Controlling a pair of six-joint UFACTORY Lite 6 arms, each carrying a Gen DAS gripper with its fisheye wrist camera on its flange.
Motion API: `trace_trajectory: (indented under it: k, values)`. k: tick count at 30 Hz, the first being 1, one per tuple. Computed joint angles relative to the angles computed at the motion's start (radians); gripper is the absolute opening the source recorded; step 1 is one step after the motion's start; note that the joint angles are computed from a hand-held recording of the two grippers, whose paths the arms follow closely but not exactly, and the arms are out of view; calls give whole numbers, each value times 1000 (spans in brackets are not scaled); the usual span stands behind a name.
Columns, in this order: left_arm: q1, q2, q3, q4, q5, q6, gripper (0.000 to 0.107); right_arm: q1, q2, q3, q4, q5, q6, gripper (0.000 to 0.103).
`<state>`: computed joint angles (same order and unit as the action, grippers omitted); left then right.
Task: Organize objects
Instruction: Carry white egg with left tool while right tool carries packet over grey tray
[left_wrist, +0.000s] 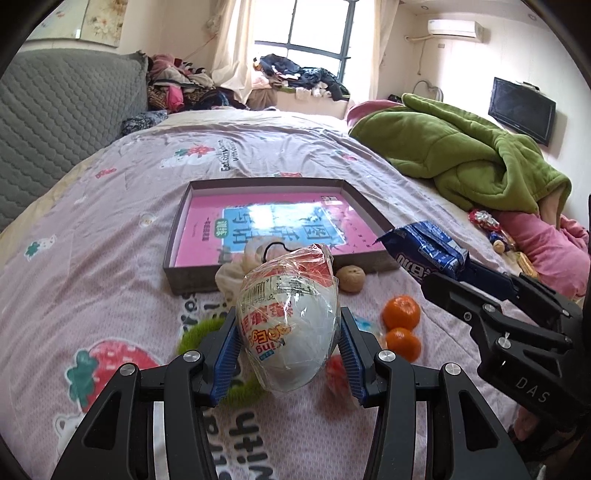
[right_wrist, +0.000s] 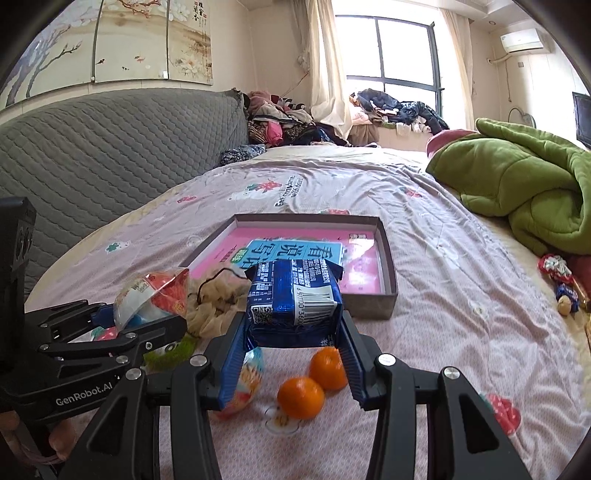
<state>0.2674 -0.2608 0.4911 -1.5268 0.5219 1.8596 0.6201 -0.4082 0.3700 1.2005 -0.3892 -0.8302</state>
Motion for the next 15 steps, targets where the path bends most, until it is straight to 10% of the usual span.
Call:
trace_trajectory:
  k: [15]
  values:
    - [7, 241, 224, -116, -11, 77, 51, -168, 192, 131, -405, 47, 293, 48]
